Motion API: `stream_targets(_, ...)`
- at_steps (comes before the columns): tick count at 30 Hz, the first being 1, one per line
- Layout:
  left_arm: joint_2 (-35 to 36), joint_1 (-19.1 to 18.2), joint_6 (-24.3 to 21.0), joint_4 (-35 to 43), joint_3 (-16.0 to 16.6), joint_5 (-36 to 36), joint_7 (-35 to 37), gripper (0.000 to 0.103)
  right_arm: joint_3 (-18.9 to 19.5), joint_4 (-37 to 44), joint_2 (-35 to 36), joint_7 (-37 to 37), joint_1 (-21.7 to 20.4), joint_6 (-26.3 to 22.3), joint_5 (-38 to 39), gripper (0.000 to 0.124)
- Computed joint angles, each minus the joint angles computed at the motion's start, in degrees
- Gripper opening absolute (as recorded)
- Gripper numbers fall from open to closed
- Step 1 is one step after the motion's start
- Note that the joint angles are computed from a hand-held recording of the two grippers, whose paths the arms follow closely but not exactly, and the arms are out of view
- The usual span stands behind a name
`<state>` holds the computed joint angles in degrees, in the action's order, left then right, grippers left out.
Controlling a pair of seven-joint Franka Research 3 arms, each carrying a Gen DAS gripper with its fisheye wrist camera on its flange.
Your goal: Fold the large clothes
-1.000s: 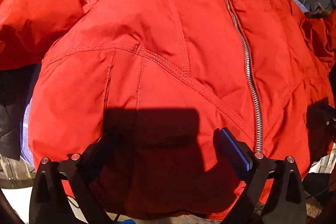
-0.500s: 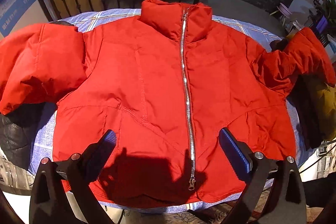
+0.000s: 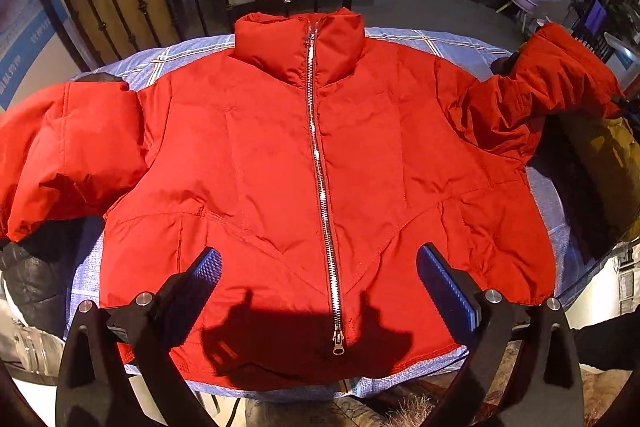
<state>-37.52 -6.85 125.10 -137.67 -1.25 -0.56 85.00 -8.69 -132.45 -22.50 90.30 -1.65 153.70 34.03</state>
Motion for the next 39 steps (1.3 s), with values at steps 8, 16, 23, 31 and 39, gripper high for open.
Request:
stream_targets(8, 0.9, -0.7, 1.4, 0.3, -0.1, -0.8, 0.3, 0.096, -1.6, 4.9, -4.1, -1.7, -4.0, -2.6, -5.2, 0.004)
stream_targets(16, 0.2, 0.3, 2.2, -0.6, 0.3, -0.4, 0.7, 0.096, 0.5, 2.9, -4.6, 2.5, -4.5, -1.7, -9.1, 0.004)
stream_targets(23, -1.8, 5.5, 3.4, -1.4, 2.1, 2.7, -2.8, 0.096, 3.0, 19.7, 6.1, -8.6, 8.3, -6.3, -3.0, 0.004)
stream_targets(31, -5.3, 13.7, 3.3, -1.5, 6.3, 7.2, -4.3, 0.096, 13.8, 43.3, 30.0, -9.6, 18.2, -13.2, -5.4, 0.004)
stream_targets(39, -8.2, 18.5, 0.7, -2.8, 9.8, 10.3, -0.1, 0.096, 14.6, 58.7, 48.2, -1.8, 29.9, -20.4, -23.8, 0.004)
